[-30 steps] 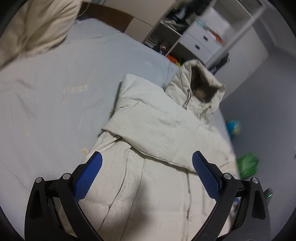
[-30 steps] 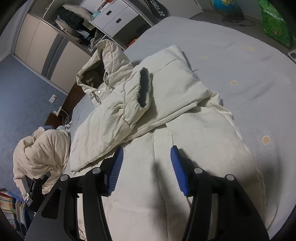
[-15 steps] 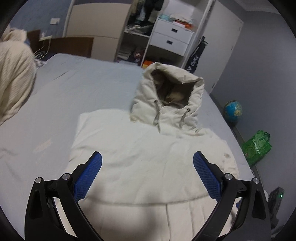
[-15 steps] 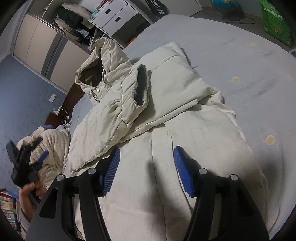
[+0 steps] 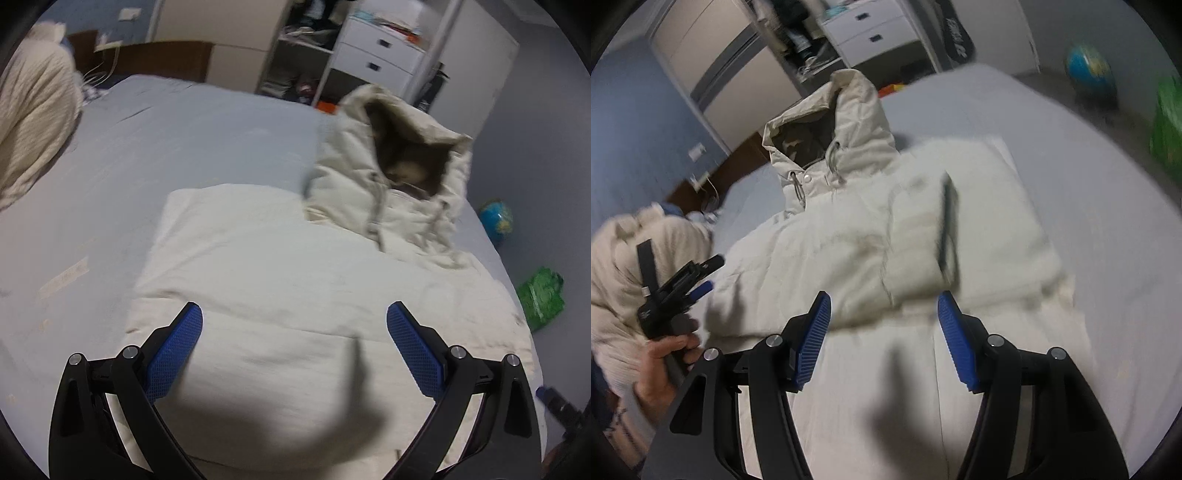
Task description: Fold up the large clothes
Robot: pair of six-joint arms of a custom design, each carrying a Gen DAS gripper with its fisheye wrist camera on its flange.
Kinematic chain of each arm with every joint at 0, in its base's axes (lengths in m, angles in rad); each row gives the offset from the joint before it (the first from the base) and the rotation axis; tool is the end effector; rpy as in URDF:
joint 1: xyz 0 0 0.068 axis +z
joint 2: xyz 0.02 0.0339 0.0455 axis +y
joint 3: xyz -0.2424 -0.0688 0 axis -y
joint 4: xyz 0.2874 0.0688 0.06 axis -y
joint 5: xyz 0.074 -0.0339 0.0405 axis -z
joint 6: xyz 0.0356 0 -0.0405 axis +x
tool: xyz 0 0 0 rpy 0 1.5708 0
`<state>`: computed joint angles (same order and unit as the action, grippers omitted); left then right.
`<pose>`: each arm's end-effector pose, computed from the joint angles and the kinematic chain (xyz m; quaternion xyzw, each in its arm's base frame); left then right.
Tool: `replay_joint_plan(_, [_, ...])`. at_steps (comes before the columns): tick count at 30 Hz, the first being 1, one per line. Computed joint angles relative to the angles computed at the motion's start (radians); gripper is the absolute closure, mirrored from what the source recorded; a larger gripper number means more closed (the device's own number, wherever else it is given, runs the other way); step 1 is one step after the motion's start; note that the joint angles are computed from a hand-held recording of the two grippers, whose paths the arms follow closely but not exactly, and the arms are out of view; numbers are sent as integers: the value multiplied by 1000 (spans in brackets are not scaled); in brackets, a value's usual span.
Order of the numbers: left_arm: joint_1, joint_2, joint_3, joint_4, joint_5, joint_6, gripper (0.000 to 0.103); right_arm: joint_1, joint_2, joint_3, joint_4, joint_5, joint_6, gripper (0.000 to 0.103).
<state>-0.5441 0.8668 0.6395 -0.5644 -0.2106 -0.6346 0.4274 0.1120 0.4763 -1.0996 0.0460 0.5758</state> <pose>0.2033 -0.1143 0.2145 -0.0815 0.9172 -0.1291 0.3680 0.0985 0.0431 0.2256 0.0770 0.9106 0.1766 0.3657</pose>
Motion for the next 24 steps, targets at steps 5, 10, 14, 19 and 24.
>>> replay_joint_plan(5, [118,-9,-36,23,79,43,7,34,418,96,234,93,-118,46])
replay_joint_plan(10, [187,34,-50,69,159,69,7,54,597,91,330,141,-162,46])
replay_joint_plan(14, [183,124,-36,80,163,105,7,39,597,45,368,137,-164,46])
replay_joint_plan(19, [199,120,-46,91,176,105,7,30,593,36,374,120,-169,45])
replay_joint_plan(24, [239,61,-77,121,212,49,7,-37,560,69,370,1,-190,42])
